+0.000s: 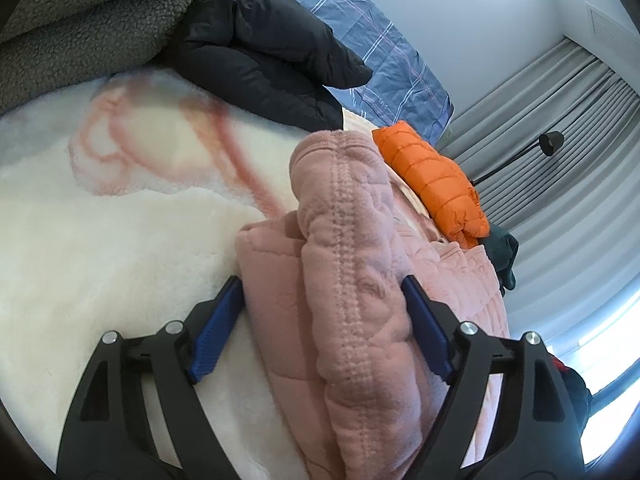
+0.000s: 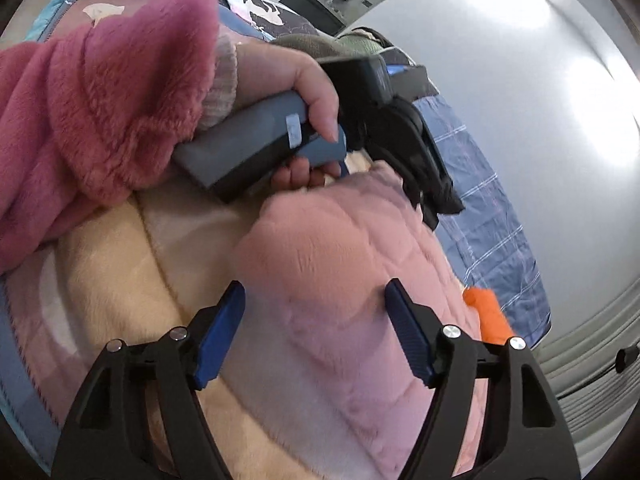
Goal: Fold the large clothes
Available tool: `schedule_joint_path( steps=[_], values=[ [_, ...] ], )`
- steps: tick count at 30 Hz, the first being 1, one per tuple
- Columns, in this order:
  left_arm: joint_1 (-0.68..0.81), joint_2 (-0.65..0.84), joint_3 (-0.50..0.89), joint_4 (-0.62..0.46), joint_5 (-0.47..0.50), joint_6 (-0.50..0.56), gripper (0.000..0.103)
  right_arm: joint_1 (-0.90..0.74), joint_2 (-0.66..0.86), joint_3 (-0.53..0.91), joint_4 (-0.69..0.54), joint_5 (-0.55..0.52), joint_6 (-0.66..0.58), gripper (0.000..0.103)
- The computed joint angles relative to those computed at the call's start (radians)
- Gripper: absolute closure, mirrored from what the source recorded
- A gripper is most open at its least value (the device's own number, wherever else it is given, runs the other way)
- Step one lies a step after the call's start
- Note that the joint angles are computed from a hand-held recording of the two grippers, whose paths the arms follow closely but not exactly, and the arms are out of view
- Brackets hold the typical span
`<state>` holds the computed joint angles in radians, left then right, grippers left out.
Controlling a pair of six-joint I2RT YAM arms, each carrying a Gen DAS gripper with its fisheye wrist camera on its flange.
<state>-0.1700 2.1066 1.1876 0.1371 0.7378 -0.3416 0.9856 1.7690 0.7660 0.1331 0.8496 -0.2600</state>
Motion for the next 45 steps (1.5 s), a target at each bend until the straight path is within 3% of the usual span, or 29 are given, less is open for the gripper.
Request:
schedule_joint_path(
  steps=[4,10,11,12,15,17,20,23,29,33,37,41,43,45],
  values=[
    [0.004,0.004,0.003,0.001,0.012,-0.009,0.021,-0.002,-0.009,-0.017,0.053,0.007,-0.055,0.030],
    [0.014,0.014,0.012,-0.012,0.058,-0.010,0.032,-0.037,0.009,-0.006,0.101,-0.039,-0.021,0.032],
    [0.014,0.014,0.010,-0.007,0.059,-0.013,0.033,-0.046,0.019,-0.008,0.133,-0.048,-0.023,0.040],
    [0.013,0.012,0.006,-0.001,0.058,-0.015,0.033,-0.057,0.037,-0.001,0.163,-0.052,-0.029,0.054],
    [0.011,0.008,-0.007,0.022,0.053,-0.026,0.038,-0.075,0.046,-0.007,0.207,-0.080,-0.008,0.068],
    [0.016,0.003,-0.018,0.052,0.070,-0.047,0.050,-0.098,-0.005,-0.034,0.213,-0.125,0.031,0.072],
    [0.012,-0.026,-0.056,0.119,0.073,-0.054,0.059,-0.138,-0.092,-0.063,0.193,-0.206,0.099,0.074],
    [-0.003,-0.073,-0.109,0.192,0.045,-0.047,0.061,-0.139,-0.141,-0.090,0.202,-0.229,0.143,0.074],
    [-0.012,-0.104,-0.137,0.235,0.033,-0.085,0.064,-0.190,-0.258,-0.147,0.197,-0.354,0.246,0.075],
    [-0.018,-0.154,-0.160,0.302,0.060,-0.183,0.065,-0.242,-0.408,-0.219,0.219,-0.434,0.287,0.076],
    [-0.101,-0.274,-0.095,0.117,-0.058,-0.087,0.065,-0.325,-0.613,-0.309,0.213,-0.530,0.335,0.076],
    [-0.232,-0.330,0.094,-0.148,-0.195,0.006,0.066,-0.465,-0.860,-0.402,0.168,-0.651,0.377,0.076],
    [-0.304,-0.317,0.204,-0.254,-0.271,0.041,0.066,-0.563,-0.989,-0.437,0.114,-0.736,0.398,0.076],
    [-0.399,-0.276,0.350,-0.368,-0.371,0.082,0.067,-0.736,-1.136,-0.465,0.031,-0.893,0.434,0.076]
  ],
)
